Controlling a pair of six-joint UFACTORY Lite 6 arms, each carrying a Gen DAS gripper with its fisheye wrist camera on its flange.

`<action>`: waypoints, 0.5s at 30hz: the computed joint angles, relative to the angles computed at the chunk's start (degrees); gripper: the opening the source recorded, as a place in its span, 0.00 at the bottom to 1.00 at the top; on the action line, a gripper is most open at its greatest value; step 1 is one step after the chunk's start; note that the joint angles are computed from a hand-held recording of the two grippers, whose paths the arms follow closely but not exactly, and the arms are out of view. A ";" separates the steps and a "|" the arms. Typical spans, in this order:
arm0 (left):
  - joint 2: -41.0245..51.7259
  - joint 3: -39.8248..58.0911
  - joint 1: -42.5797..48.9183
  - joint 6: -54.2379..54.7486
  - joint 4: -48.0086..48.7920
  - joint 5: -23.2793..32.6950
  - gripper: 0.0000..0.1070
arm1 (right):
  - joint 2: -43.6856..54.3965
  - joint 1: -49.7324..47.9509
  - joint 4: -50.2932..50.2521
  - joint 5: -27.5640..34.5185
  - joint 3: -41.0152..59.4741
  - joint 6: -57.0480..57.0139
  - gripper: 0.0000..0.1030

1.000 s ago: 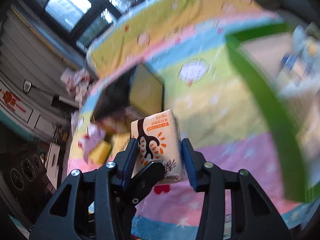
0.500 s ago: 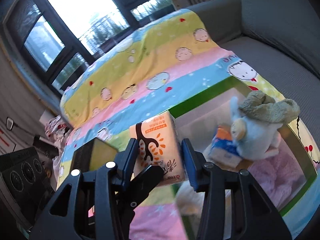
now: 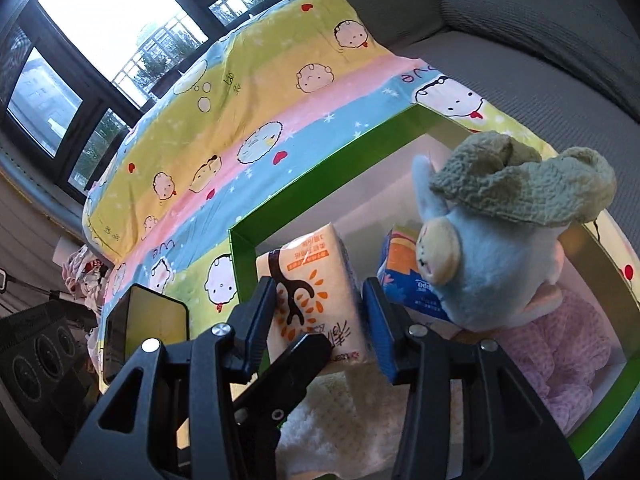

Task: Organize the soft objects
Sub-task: 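Carry the tissue pack into the green box and open the right gripper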

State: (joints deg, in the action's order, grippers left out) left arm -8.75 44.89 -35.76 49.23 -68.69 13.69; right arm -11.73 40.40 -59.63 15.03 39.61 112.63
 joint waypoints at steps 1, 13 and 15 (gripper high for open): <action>-0.07 0.14 -0.10 -1.87 1.87 -0.06 0.39 | 0.00 0.52 0.81 0.83 0.23 -0.63 0.44; -15.43 -6.44 -0.12 -26.27 25.68 2.10 0.76 | -7.20 12.57 -3.20 19.62 -0.76 6.46 0.72; -19.03 -8.29 0.55 -29.81 28.88 2.94 0.77 | -8.70 15.40 -4.59 22.95 -1.44 9.22 0.80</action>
